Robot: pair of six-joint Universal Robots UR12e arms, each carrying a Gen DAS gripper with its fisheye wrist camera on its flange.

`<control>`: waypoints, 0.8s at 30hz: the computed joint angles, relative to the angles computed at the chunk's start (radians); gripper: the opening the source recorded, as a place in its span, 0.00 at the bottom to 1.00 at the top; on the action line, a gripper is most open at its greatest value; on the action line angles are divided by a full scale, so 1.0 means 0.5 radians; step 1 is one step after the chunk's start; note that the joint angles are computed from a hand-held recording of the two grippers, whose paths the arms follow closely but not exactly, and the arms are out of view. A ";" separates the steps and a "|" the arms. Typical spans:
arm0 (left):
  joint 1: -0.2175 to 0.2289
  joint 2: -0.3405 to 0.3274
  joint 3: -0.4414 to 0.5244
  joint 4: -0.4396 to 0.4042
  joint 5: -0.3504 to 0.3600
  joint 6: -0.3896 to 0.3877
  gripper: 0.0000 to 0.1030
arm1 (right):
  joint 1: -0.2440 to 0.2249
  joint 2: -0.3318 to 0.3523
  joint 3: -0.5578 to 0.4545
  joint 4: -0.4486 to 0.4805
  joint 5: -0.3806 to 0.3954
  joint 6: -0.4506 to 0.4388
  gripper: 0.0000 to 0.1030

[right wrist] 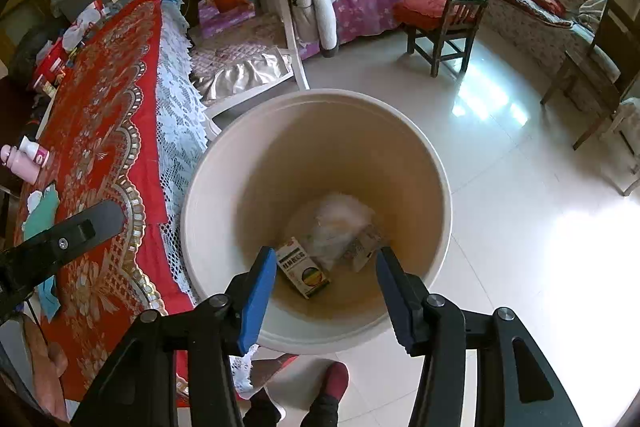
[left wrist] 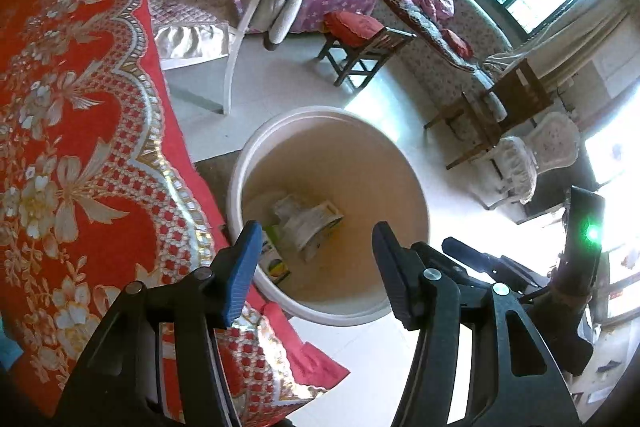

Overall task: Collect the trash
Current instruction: 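Carry the box and carton to the white bucket and open both tools, then move both open tools back over the table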

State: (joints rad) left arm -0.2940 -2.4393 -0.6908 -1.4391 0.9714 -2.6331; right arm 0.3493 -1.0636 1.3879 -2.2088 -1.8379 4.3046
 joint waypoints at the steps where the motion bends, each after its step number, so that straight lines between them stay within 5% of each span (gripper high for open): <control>1: 0.003 0.007 -0.011 0.012 0.008 -0.004 0.54 | 0.000 -0.001 0.004 -0.008 0.002 -0.006 0.49; 24: 0.137 0.078 -0.146 0.452 0.174 -0.227 0.54 | 0.042 0.259 -0.452 0.062 -0.057 -0.316 0.51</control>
State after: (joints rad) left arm -0.2253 -2.4003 -0.7636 -1.2131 1.0583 -2.7467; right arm 0.3703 -0.9343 1.1621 -2.1777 -1.8663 4.1468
